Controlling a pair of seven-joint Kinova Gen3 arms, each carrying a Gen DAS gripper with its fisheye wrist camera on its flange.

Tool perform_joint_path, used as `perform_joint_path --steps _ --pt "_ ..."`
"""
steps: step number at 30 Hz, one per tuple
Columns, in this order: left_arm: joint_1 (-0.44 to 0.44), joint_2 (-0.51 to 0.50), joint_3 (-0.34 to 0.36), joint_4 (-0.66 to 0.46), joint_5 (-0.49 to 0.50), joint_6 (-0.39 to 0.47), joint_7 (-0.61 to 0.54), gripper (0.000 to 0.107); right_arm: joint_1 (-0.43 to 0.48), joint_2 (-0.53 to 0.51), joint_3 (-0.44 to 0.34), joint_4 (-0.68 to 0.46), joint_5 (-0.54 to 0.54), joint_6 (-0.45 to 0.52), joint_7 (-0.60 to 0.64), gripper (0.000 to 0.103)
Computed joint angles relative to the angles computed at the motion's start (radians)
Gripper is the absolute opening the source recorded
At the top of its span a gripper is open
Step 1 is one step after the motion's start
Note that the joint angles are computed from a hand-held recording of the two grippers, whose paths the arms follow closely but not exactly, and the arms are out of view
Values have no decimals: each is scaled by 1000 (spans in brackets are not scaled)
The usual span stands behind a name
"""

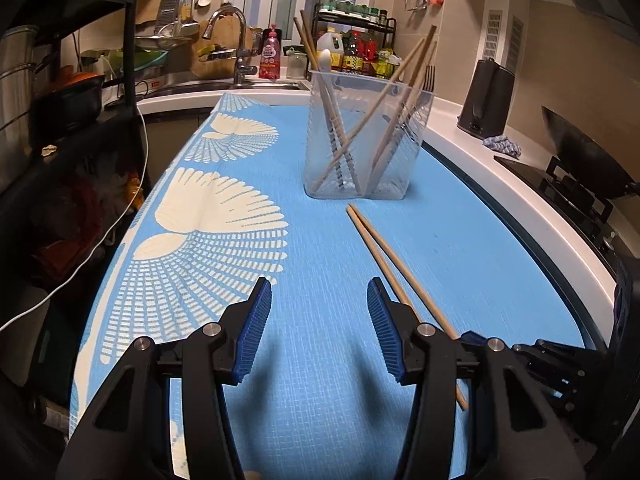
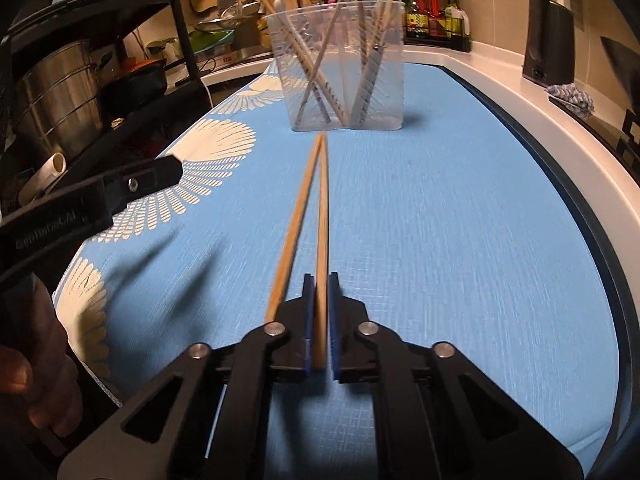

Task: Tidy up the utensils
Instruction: 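Close the right tool on one chopstick while the left tool closes on the other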

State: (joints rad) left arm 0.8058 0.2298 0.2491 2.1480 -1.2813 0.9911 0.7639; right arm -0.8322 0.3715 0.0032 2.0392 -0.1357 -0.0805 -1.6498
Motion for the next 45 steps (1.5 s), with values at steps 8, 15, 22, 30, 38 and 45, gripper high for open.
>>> perform_joint_path --steps 8,15,22,30,38,45 --pt "22 65 -17 -46 -1 3 13 50 -68 -11 106 89 -115 -132 65 6" --pt "67 131 -31 -94 -46 -18 48 50 -35 1 95 131 -199 -217 165 6" --pt "103 193 -60 -173 19 -28 -38 50 19 -6 35 133 -252 -218 245 8" --pt "147 195 -92 -159 53 11 -52 15 34 -6 12 130 -286 -217 283 12" --pt "154 155 -77 -73 58 35 54 7 27 -3 6 127 -301 -219 300 14" --pt "165 178 -59 -66 28 78 97 8 32 0 -1 126 -303 -225 303 14"
